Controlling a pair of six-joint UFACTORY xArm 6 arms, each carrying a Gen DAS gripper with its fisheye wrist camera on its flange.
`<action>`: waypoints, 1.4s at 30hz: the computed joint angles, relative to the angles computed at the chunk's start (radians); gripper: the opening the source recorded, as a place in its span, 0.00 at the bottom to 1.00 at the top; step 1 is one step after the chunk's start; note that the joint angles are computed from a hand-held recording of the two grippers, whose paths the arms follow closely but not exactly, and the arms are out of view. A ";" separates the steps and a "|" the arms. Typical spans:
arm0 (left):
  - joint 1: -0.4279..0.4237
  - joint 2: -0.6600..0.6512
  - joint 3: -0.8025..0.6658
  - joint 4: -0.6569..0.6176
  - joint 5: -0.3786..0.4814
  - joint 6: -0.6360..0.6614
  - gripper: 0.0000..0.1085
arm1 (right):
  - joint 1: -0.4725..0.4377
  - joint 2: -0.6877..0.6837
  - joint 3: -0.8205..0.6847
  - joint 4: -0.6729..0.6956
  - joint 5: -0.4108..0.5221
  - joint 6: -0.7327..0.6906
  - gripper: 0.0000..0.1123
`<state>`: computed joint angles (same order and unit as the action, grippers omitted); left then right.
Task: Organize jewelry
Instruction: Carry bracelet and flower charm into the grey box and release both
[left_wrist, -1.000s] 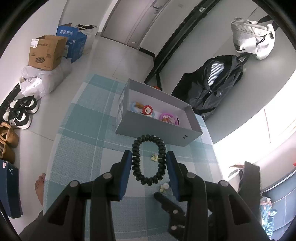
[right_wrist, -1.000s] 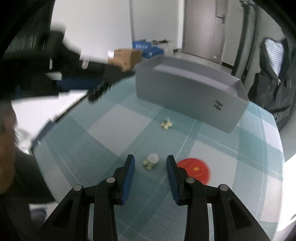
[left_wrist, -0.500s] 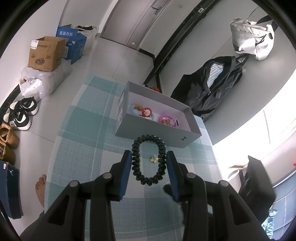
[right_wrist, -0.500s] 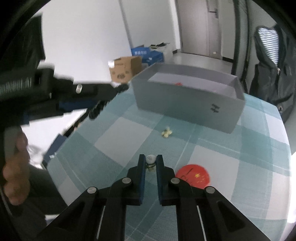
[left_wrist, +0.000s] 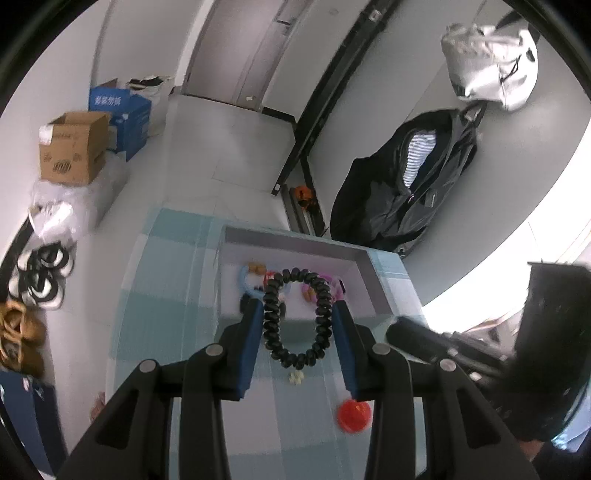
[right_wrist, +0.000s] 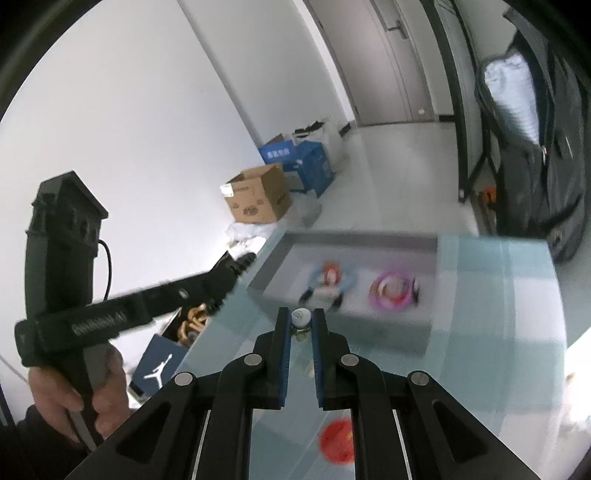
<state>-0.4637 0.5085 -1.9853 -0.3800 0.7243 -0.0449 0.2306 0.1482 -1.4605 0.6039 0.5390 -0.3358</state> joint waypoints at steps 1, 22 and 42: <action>-0.001 0.022 -0.033 0.013 0.020 -0.002 0.30 | -0.006 0.014 -0.021 0.002 0.009 -0.009 0.09; -0.001 0.371 -0.557 0.101 0.316 -0.051 0.30 | -0.075 0.305 -0.370 0.012 0.167 -0.009 0.09; 0.002 0.170 -0.214 0.015 0.047 0.009 0.53 | -0.112 0.219 -0.258 0.163 0.063 -0.085 0.61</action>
